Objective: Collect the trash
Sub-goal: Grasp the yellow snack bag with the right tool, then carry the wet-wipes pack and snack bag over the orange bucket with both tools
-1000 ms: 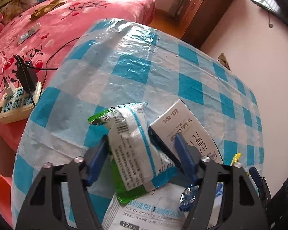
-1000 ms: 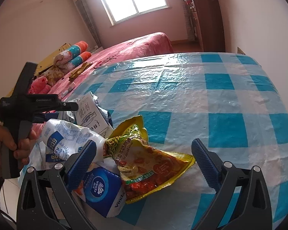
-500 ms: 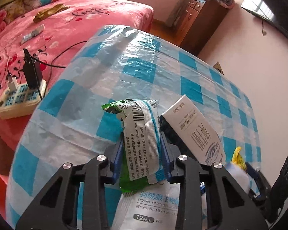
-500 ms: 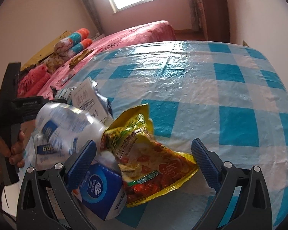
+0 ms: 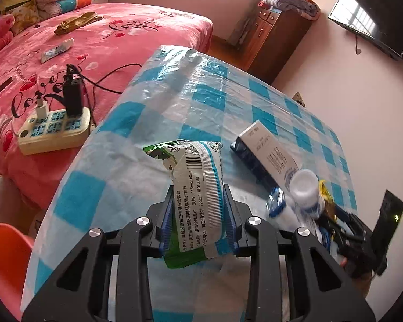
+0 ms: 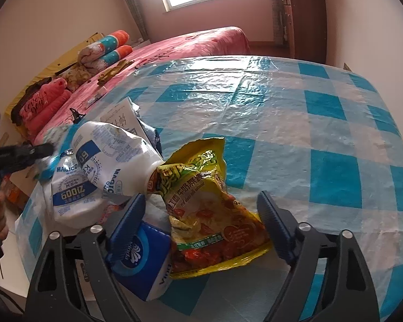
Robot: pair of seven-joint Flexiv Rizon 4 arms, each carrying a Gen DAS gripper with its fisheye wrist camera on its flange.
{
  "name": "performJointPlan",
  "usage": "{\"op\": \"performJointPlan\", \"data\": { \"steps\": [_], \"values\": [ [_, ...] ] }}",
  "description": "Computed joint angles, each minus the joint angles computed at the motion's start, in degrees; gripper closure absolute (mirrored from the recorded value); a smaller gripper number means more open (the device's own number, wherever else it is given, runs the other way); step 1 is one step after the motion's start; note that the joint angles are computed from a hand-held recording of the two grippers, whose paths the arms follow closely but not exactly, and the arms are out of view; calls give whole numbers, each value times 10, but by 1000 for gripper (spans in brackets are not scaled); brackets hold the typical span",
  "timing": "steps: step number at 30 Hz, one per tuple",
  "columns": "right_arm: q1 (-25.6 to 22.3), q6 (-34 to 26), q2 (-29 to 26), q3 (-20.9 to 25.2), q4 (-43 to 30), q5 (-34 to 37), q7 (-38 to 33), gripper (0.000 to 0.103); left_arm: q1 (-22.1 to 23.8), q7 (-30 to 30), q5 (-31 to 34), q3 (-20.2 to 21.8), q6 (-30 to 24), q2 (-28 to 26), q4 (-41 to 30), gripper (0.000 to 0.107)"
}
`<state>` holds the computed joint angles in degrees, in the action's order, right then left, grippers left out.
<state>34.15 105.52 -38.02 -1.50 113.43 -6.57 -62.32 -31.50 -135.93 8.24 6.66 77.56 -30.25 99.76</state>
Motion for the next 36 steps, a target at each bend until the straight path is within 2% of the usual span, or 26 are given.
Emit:
{"op": "performJointPlan", "data": {
  "steps": [6,10,13,18,21,25,30,33,36],
  "values": [
    [65,-12,5,-66,9,24,5,33,-8,-12,10,4,31,25,50,72],
    [105,-18,6,-109,17,39,11,47,-14,-19,14,9,50,35,73,72],
    [111,-15,7,-116,20,42,12,54,-11,-14,11,7,71,41,93,72],
    [109,-8,9,-113,26,48,14,57,-5,2,-8,0,111,48,122,72],
    [117,3,11,-120,32,61,15,63,-3,16,-26,-3,138,51,142,72],
    [115,25,14,-113,42,85,18,67,16,44,-56,-26,179,57,176,72],
    [135,52,16,-124,57,132,18,70,49,74,-88,-67,221,60,214,72],
    [157,68,18,-139,65,164,13,71,77,92,-103,-101,243,59,233,72],
    [200,75,24,-175,74,201,-1,72,107,109,-115,-138,263,57,247,72]
  ]
}}
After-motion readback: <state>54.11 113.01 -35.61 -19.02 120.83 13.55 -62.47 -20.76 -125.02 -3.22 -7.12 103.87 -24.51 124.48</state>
